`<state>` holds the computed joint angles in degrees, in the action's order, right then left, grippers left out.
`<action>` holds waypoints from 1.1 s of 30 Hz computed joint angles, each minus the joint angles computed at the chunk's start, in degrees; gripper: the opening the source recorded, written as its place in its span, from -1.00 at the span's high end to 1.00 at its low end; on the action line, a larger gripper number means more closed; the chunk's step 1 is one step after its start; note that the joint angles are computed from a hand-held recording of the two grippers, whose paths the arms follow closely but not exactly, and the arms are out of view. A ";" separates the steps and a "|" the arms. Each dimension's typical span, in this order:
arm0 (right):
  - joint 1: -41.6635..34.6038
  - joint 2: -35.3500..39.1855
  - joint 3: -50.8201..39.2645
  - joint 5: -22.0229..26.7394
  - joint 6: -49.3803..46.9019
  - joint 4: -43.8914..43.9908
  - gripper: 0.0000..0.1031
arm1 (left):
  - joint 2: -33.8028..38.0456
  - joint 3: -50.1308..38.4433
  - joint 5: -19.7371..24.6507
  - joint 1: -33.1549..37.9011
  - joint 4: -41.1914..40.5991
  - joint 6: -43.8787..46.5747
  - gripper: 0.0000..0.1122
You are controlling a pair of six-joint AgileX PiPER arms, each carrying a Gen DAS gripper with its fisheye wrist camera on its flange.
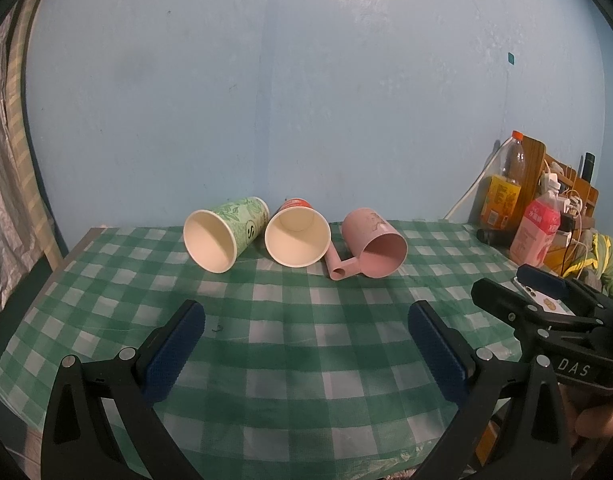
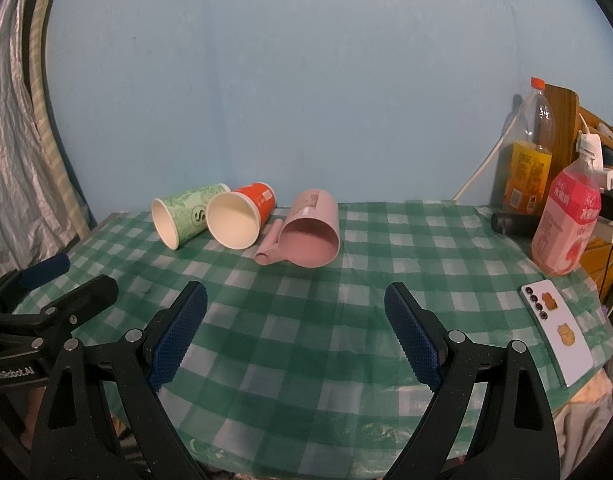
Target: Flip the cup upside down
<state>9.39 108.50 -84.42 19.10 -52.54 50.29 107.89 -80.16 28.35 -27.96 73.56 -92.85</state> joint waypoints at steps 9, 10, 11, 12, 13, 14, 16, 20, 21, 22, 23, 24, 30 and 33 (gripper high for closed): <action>0.03 0.21 -0.01 -0.03 0.00 -0.01 -0.73 | 0.21 -0.19 -0.05 -0.01 -0.49 0.05 -0.83; 0.02 0.19 0.03 0.00 -0.09 0.09 -0.73 | 0.22 -0.21 -0.03 -0.02 -0.52 0.08 -0.83; 0.05 0.26 -0.08 0.01 0.24 -0.23 -0.73 | 0.27 -0.19 -0.04 -0.11 -0.58 -0.10 -0.83; 0.09 0.36 -0.12 -0.01 0.33 -0.33 -0.73 | 0.38 -0.41 -0.32 0.13 -1.22 0.39 -0.83; 0.12 0.43 -0.09 -0.02 0.39 -0.40 -0.73 | 0.51 -0.37 -0.43 0.01 -1.20 -0.03 -0.83; 0.13 0.59 -0.31 0.12 0.90 -0.90 -0.73 | 0.66 -0.42 -0.59 0.06 -1.43 -0.12 -0.83; 0.00 0.68 -0.25 0.25 0.86 -0.78 -0.73 | 1.03 -1.19 -1.20 0.71 -4.06 2.20 -0.83; -0.95 1.60 -1.74 1.63 1.95 -1.47 -0.73 | 2.30 -4.19 -2.48 1.82 -13.87 11.11 -0.83; -1.33 1.99 -2.35 2.15 2.34 -1.66 -0.73 | 2.71 -5.34 -2.63 2.16 -16.74 13.86 -0.83; -1.67 2.42 -3.07 2.70 3.26 -2.42 -0.73 | 3.01 -6.34 -2.62 2.46 -19.36 16.45 -0.83; -2.06 3.03 -4.23 3.46 4.63 -3.57 -0.73 | 3.57 -7.77 -2.50 2.63 -22.51 19.71 -0.83; -2.48 3.47 -5.02 3.95 5.33 -3.91 -0.73 | 4.21 -9.33 -1.97 2.81 -25.56 22.97 -0.83; -4.84 6.69 -13.30 9.08 11.61 -8.76 -0.73 | 9.74 -22.36 3.71 4.59 -43.28 41.96 -0.83; -6.03 8.90 -19.16 12.81 14.38 -10.66 -0.73 | 13.51 -31.42 9.09 5.02 -48.08 48.03 -0.83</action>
